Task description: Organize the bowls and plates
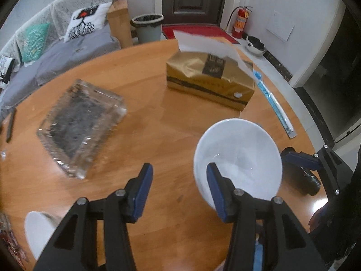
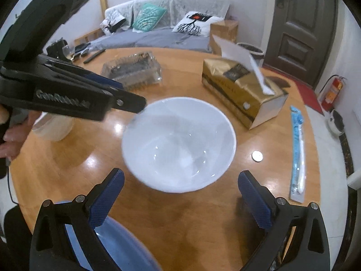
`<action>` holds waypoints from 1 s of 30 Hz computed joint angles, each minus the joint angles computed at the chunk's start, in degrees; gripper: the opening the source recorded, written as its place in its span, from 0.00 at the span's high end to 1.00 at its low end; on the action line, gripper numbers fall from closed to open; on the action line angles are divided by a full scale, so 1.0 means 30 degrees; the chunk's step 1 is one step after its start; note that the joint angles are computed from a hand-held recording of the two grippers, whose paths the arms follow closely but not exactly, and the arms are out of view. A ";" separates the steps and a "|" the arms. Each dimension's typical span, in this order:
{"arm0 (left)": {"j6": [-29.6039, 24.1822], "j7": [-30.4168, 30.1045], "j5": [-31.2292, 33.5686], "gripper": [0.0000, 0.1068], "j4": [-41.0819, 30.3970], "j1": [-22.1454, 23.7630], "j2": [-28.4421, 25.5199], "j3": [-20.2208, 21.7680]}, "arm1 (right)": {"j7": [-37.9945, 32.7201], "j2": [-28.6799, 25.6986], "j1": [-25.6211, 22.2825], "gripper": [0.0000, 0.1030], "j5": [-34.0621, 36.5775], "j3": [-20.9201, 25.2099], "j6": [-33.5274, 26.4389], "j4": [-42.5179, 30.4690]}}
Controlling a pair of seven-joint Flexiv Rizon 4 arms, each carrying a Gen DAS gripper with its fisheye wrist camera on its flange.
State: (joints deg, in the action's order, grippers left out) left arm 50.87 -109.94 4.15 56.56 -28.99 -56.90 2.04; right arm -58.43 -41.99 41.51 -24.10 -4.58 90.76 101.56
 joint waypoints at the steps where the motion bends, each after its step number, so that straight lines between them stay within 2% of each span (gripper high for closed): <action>1: -0.0213 0.0070 -0.0066 0.57 -0.0487 -0.0001 -0.0385 -0.0046 | -0.0374 -0.0241 -0.0585 0.03 -0.0036 0.0626 -0.0067 -0.0287; 4: -0.0442 0.0314 -0.0194 0.61 -0.1215 0.0008 -0.0999 -0.0177 | -0.1726 -0.0847 -0.2271 0.03 -0.0018 0.2648 -0.0317 -0.1044; 6: -0.0735 0.0529 -0.0306 0.68 -0.1737 0.0006 -0.1373 -0.0235 | -0.2707 -0.1185 -0.2957 0.03 -0.0068 0.3525 -0.0423 -0.1369; 10: -0.1425 0.0694 -0.0521 0.78 -0.2909 -0.0015 -0.2194 -0.0259 | -0.4027 -0.1811 -0.3277 0.03 0.0074 0.4049 -0.0308 -0.1996; 15: -0.1465 0.1116 -0.0797 0.90 -0.3355 0.0057 -0.2585 -0.0485 | -0.5142 -0.2642 -0.3969 0.04 0.0666 0.5151 -0.0154 -0.2894; 19: -0.1587 0.1210 -0.0684 0.90 -0.3649 -0.0058 -0.2727 -0.0290 | -0.5513 -0.2947 -0.4023 0.07 0.1101 0.5256 -0.0026 -0.3229; 24: -0.1581 0.1289 -0.0701 0.91 -0.3578 -0.0044 -0.2691 -0.0281 | -0.5418 -0.2819 -0.3485 0.09 0.1430 0.4651 0.0121 -0.3100; 30: -0.1078 0.1339 -0.0514 0.91 -0.2633 -0.0123 -0.2013 -0.0310 | -0.5628 -0.2643 -0.3982 0.10 0.1729 0.5378 -0.0060 -0.3005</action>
State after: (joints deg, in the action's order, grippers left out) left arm 47.63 -105.93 2.61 48.66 -29.36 -62.94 1.11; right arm -75.31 -49.92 29.57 -18.92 11.55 90.58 92.55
